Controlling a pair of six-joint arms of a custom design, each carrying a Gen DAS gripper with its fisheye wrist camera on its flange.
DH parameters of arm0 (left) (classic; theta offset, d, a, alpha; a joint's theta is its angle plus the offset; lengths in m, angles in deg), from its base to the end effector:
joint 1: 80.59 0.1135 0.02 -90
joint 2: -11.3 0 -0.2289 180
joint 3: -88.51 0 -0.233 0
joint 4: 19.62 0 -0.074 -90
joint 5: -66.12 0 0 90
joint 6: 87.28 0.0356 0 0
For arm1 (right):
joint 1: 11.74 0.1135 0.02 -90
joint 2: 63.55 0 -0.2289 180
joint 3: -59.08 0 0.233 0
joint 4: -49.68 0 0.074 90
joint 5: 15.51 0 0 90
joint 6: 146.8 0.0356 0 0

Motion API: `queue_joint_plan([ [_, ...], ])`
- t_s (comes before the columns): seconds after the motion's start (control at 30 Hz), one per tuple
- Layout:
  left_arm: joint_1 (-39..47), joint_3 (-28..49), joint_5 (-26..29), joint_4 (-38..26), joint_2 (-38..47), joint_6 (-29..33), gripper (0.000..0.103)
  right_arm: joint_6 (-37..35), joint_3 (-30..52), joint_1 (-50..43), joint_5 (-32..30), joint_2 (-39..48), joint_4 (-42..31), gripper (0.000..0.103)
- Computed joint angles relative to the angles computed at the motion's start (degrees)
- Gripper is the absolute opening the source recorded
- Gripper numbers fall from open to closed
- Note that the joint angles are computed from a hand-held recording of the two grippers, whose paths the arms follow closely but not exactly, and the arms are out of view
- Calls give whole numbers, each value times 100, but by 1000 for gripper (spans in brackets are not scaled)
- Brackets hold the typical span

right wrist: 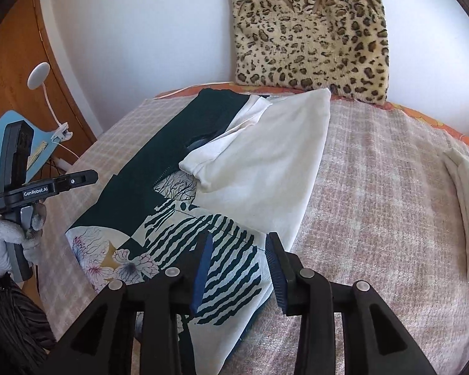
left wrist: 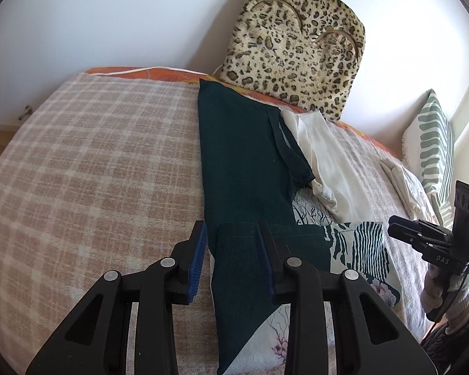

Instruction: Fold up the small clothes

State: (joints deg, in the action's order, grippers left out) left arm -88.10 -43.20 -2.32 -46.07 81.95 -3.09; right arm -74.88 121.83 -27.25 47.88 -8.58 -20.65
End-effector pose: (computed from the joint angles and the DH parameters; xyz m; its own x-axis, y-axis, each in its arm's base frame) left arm 0.2265 -0.0431 0.1602 -0.7788 0.0077 -0.6272 0.2841 0.8958 -0.3418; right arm 0.1664 -0.0296 0.2386 -0.8253 -0.0589 -0.5616 -0.2272 0.9451 0.2348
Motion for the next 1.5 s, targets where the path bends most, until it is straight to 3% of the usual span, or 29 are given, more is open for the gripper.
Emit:
queue_joint_plan([
  [0.03,45,93,80,-2,58,1,30,3,57,-71,-84,108,29,37],
  [0.13,207,439,468,13,388,103,48,30,168,-243,-307,405,149,38],
  [0.17,266,589,627,0,569,134,51,79,166,-256,-274,456,230,44],
  [0.27,401,1216,930,-143,1312,196,51,124,190,-324,-251,685,443,56],
  [0.47,506,2704,1230,-567,3059,211,51,345,552,-447,-371,1704,824,56],
  [0.6,453,3637,1135,-676,3997,274,51,505,1185,-477,-590,2795,1003,56],
  [0.77,492,5197,1392,-1056,5371,136,51,703,2303,-542,-906,4282,1152,57],
  [1.07,462,8032,1665,-1678,7221,-499,51,1338,4473,-585,-1543,6524,1190,59],
  [1.37,394,10862,1829,-2633,8834,-848,51,1680,6376,-509,-1766,7919,955,58],
  [1.5,324,11797,1680,-3020,9308,-779,51,1611,6917,-349,-1484,8267,796,37],
])
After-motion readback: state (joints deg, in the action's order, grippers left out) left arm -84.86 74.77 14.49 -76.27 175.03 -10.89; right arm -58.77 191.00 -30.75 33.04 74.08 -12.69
